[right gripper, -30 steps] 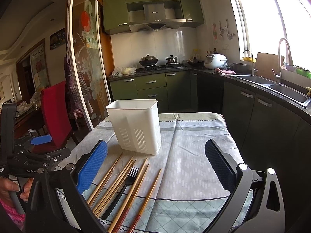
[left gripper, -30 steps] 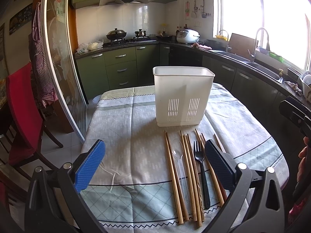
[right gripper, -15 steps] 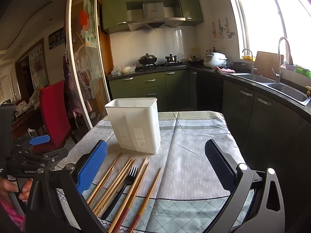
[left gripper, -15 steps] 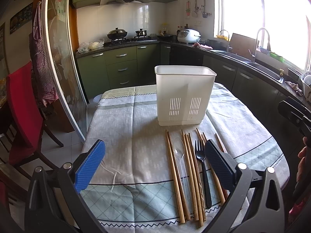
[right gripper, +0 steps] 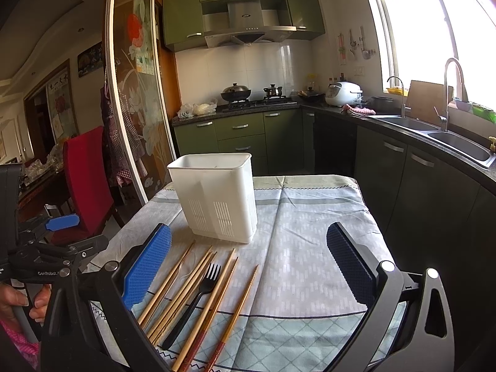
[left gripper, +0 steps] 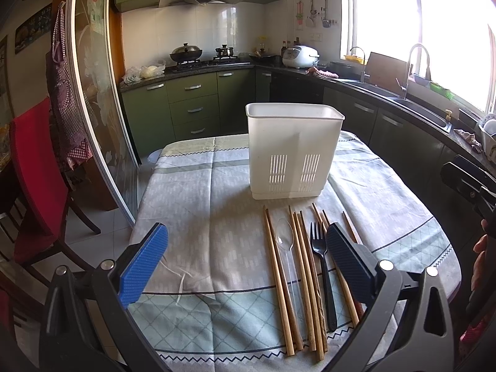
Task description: Organize utensils
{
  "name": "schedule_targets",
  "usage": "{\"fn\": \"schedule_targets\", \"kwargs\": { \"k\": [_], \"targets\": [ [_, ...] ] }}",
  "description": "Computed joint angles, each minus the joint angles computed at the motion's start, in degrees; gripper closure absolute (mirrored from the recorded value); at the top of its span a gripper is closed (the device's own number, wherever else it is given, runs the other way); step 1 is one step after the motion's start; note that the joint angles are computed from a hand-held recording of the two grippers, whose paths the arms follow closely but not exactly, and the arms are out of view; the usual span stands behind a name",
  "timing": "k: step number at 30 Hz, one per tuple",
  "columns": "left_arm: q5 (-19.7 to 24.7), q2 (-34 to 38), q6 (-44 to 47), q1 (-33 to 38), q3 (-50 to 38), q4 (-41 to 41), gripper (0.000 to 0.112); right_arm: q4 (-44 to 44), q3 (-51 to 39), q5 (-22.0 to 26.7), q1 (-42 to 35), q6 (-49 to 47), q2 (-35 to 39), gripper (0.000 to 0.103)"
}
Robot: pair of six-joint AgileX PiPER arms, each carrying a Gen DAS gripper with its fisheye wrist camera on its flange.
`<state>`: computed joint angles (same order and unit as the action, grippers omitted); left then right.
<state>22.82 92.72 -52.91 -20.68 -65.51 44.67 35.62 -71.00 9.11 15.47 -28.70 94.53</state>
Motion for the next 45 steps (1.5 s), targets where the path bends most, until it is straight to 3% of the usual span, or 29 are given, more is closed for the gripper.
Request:
{"fn": "schedule_targets", "kwargs": {
  "k": [10, 17, 20, 26, 29, 31, 33, 35, 38, 41, 45],
  "targets": [
    [0.2, 0.3, 1.4, 0.2, -0.6, -1.1, 0.015, -2.5, -0.5, 0.2, 0.0, 2.6, 0.6, 0.004],
    [0.8, 1.5, 3.5, 0.1, -2.0, -2.8, 0.015, -17.6, -2.3, 1.6, -0.3, 17.9, 2.2, 0.004],
    [1.1, 2.1, 4.3, 0.0, -2.8, -3.7, 0.015, -14.1, -2.8, 2.5, -1.1, 15.0, 2.7, 0.004],
    [1.7, 3.2, 6.5, 0.2, -4.1, -5.7, 0.015, -17.1, -4.0, 3.0, -0.8, 17.8, 4.0, 0.004],
    [2.9, 4.4, 11.0, 0.9, -6.1, -10.6, 0.015, -20.7, -5.5, 4.4, -0.8, 20.9, 5.1, 0.004],
    [4.5, 5.8, 16.2, 1.6, -8.5, -16.2, 0.015, -15.6, -6.9, 6.9, -1.8, 16.1, 5.9, 0.004],
    [7.5, 7.8, 22.3, 2.5, -11.9, -22.7, 0.015, -8.4, -9.7, 11.6, -3.6, 9.6, 7.4, 0.004],
    [11.7, 10.4, 28.2, 3.5, -16.2, -29.3, 0.015, -7.5, -13.1, 16.4, -4.7, 8.1, 9.4, 0.004],
    [19.4, 15.5, 37.4, 5.5, -24.1, -41.2, 0.015, -13.3, -16.9, 20.5, -4.7, 11.5, 11.3, 0.004],
    [30.5, 22.2, 44.6, 7.4, -34.6, -51.9, 0.015, -15.0, -18.6, 23.8, -4.9, 11.1, 12.0, 0.004],
    [40.5, 29.6, 46.1, 7.7, -45.6, -56.2, 0.017, -15.4, -20.6, 27.4, -6.2, 10.9, 12.7, 0.004]
  ]
}}
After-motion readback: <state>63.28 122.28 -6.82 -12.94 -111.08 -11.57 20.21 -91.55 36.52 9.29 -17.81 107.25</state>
